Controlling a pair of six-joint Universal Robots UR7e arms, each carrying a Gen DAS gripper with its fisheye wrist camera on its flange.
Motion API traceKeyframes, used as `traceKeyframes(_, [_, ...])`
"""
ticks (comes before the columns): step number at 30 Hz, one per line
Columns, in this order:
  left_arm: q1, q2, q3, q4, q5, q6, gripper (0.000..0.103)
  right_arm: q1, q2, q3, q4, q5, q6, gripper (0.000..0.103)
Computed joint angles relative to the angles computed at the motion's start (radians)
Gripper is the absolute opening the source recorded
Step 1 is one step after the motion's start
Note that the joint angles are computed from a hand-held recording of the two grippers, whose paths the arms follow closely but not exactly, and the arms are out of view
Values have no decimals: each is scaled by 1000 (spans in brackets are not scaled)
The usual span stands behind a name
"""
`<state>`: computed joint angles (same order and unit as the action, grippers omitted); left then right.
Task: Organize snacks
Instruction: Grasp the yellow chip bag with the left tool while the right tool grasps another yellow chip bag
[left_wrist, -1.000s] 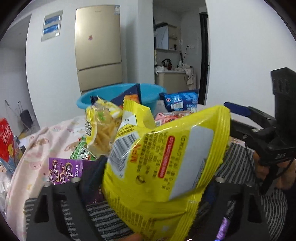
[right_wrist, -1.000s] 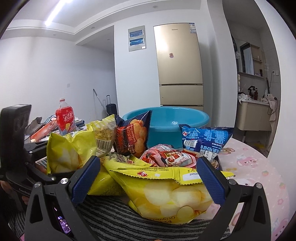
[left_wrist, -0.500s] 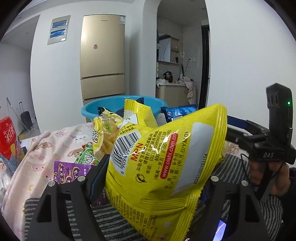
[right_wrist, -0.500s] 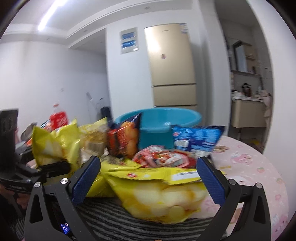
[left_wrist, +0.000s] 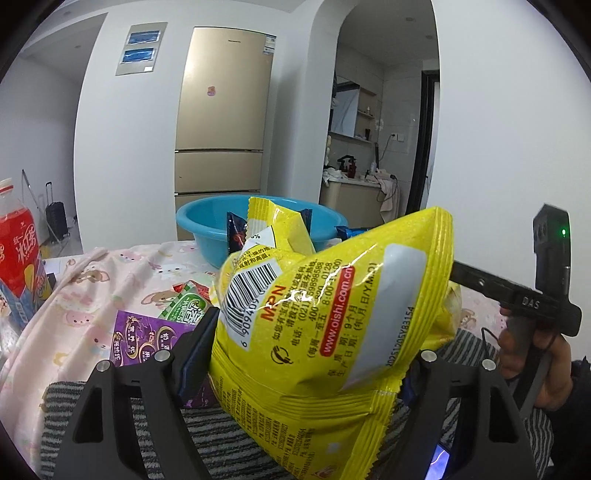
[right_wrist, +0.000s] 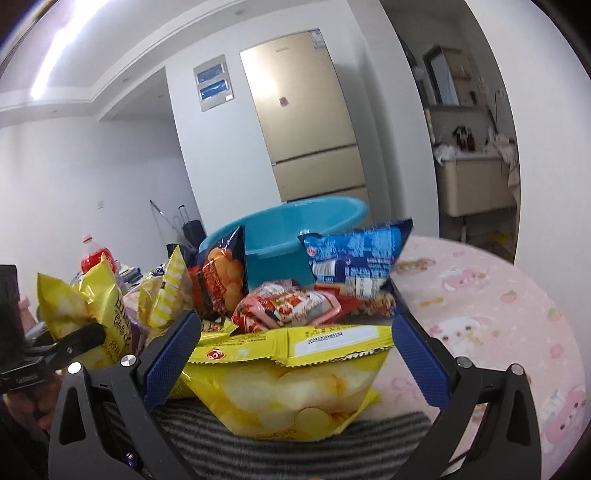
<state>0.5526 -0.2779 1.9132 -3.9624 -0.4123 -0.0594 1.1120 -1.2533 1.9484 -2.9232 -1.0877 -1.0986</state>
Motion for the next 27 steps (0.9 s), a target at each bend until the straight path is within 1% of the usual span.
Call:
traceKeyframes(1, [-2,2,0,-8,2,2,81,0,-8,-10,44,-22,-3,103])
traceKeyframes(3, [-3,5,3,-21,3,5,81,5,-21,-37,151,-92,3,103])
traceKeyframes(4, [-4,6,2,-22,4,4,81,2,-29,-51,209,-105,10,103])
traceKeyframes(5, [-4,5,3,-23,4,7,81,-3,-36,-57,239,-105,15,103])
traceKeyframes(7, [-6,6,0,-30,6,15,81,-9,-47,-51,256,-102,-5,103])
traceKeyframes(8, [-5,6,0,-38,5,23,81,-3,-46,-50,265,-119,-23,103])
traceKeyframes(9, [-8,6,-1,-41,8,25,81,14,-39,-52,277,-162,-42,103])
traceKeyframes(11, [-11,12,-3,-56,14,38,81,35,-28,-32,239,-223,-84,103])
traceKeyframes(13, [-14,13,-5,-63,17,41,81,65,-9,-5,156,-291,-120,103])
traceKeyframes(15, [-16,15,-6,-63,23,39,81,97,25,16,47,-376,-140,103])
traceKeyframes(16, [-17,16,-6,-65,24,40,81,105,37,23,12,-394,-149,103])
traceKeyframes(18, [-21,21,-10,-74,28,47,81,109,50,21,-11,-403,-147,103])
traceKeyframes(20, [-25,23,-13,-85,31,58,81,110,66,7,-30,-410,-103,101])
traceKeyframes(21, [-26,24,-14,-91,34,63,81,109,65,-2,-21,-405,-80,98])
traceKeyframes(22, [-27,25,-15,-95,34,66,81,103,62,-10,-2,-390,-71,88])
traceKeyframes(24, [-28,27,-14,-105,35,73,81,92,50,-4,-9,-361,-62,85])
traceKeyframes(25, [-30,30,-15,-111,35,81,80,83,38,6,-13,-331,-68,83])
traceKeyframes(27, [-31,30,-13,-128,33,93,80,64,17,30,-36,-261,-88,82])
